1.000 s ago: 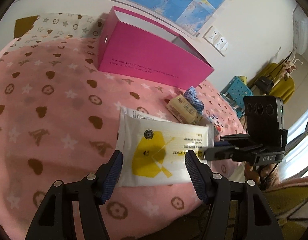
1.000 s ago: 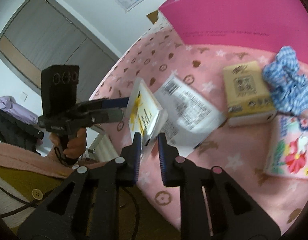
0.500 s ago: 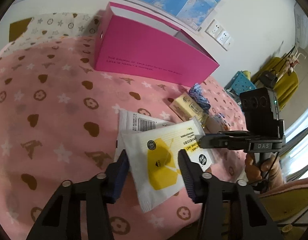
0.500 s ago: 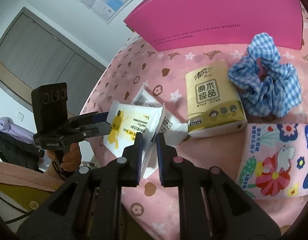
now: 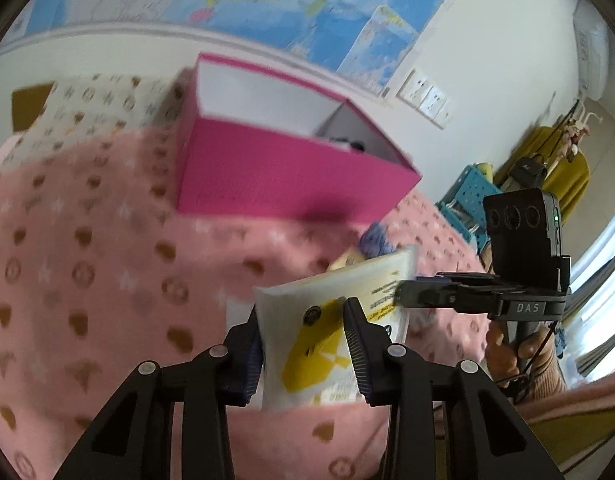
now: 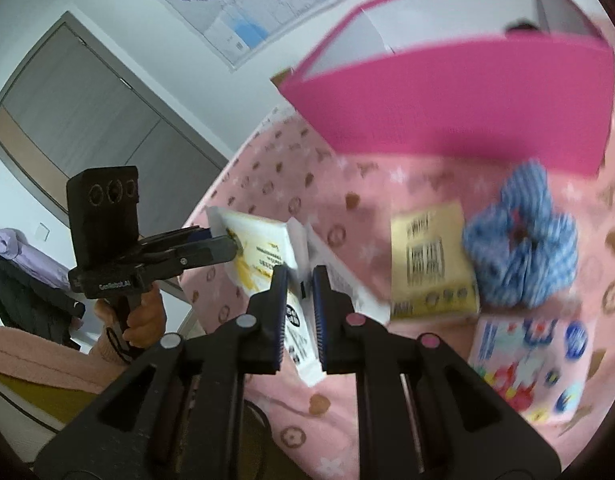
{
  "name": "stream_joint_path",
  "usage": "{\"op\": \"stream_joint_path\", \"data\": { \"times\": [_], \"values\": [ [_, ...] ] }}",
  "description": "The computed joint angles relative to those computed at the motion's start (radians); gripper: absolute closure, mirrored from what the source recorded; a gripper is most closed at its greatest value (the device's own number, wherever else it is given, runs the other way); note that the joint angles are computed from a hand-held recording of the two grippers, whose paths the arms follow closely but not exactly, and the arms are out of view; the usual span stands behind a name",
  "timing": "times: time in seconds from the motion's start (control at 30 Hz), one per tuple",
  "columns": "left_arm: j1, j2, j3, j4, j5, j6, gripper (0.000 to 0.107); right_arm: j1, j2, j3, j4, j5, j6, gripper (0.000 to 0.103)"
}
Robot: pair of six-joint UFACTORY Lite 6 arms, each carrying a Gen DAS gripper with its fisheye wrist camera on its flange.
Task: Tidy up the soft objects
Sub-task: 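Carry the wet-wipes packet into the magenta box and open the right gripper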
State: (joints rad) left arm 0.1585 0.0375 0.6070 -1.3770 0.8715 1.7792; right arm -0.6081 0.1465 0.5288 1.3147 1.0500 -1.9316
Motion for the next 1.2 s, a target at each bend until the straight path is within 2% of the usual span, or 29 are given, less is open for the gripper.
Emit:
{"op": "stream_joint_path", "data": {
  "times": [0.37, 0.63, 1.03, 1.2],
  "values": [
    [-0.156, 0.082, 0.292, -0.059, -0.087, -0.093, 0.069, 0.000, -0.017, 0.222, 0.046, 0.046, 0.122, 0.087],
    [-0.243, 0.249, 0.583, -0.047, -0.177, -0.194, 0.068, 0.036, 0.108, 0.448, 0.109, 0.041, 0.237, 0.087],
    [-0.313, 0.565, 0.977, 0.171, -0.262, -0.507, 0.066, 0.112, 0.354, 0.745, 0.115, -0.072, 0.425, 0.086],
    [-0.333, 0.627, 1.038, 0.258, -0.349, -0.621, 0.063, 0.125, 0.421, 0.795, 0.128, -0.144, 0.464, 0.081]
  ]
}}
